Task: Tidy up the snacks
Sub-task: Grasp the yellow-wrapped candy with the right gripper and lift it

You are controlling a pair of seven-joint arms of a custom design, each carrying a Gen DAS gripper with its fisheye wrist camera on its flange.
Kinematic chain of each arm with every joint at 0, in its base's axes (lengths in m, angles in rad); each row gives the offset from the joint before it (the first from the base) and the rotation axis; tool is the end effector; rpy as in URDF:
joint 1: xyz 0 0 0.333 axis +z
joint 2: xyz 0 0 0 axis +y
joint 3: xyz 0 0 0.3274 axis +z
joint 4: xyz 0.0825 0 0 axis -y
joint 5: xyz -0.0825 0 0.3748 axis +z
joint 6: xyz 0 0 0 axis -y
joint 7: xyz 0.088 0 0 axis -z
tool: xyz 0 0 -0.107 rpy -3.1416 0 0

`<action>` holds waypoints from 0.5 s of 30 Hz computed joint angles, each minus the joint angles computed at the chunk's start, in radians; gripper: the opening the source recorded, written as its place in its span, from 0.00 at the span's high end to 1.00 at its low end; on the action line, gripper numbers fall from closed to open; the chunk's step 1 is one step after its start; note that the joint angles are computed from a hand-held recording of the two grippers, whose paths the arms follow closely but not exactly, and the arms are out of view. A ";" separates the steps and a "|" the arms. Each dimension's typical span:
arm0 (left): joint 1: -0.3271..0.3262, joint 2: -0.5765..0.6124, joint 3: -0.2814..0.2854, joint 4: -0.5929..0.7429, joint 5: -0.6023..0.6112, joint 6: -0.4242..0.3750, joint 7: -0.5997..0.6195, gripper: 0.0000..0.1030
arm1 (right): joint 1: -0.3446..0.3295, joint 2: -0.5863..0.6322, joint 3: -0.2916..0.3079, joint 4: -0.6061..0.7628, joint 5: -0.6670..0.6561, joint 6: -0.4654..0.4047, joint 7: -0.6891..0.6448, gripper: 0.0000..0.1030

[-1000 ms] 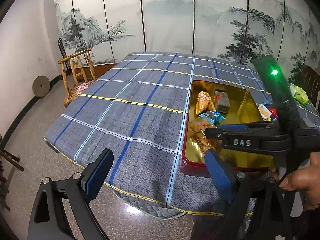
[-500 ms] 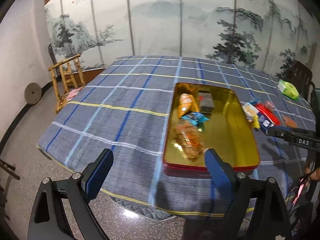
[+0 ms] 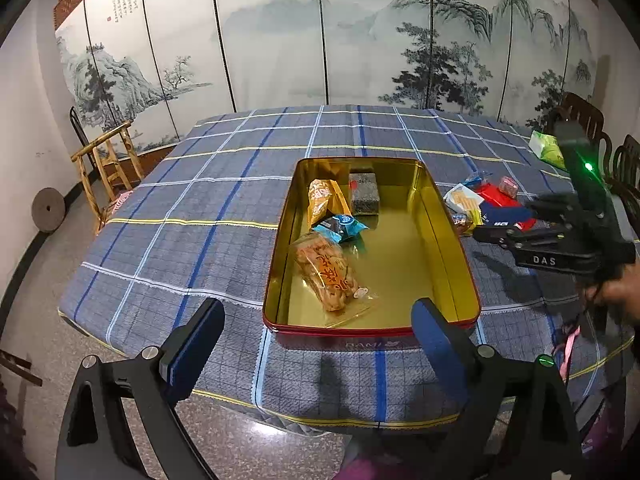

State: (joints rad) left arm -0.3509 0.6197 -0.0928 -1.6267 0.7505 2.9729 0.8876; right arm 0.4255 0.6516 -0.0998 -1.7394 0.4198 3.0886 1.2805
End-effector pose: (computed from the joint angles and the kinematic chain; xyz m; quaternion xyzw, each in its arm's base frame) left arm 0.6425 -0.3426 0.3496 -0.5048 0.7767 -0.2937 0.2361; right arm 0.6811 0.2077 0.2989 -0.7404 0.5767 -0.1952 0.2848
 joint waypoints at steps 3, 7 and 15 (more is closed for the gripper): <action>0.007 0.009 -0.014 0.012 -0.014 -0.012 0.012 0.09 | -0.021 0.031 0.001 0.080 -0.064 -0.084 -0.075 0.61; 0.015 0.028 -0.034 0.036 -0.041 -0.043 0.048 0.09 | -0.052 0.101 0.001 0.229 -0.141 -0.258 -0.128 0.61; 0.005 0.051 -0.046 0.072 -0.075 -0.091 0.087 0.09 | -0.131 0.235 0.047 0.494 -0.181 -0.559 -0.133 0.65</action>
State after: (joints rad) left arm -0.3455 0.6703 -0.1386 -1.5543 0.6756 2.8823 0.9750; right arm 0.2948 0.8864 -0.0532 -1.2450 0.2389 2.5297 1.1479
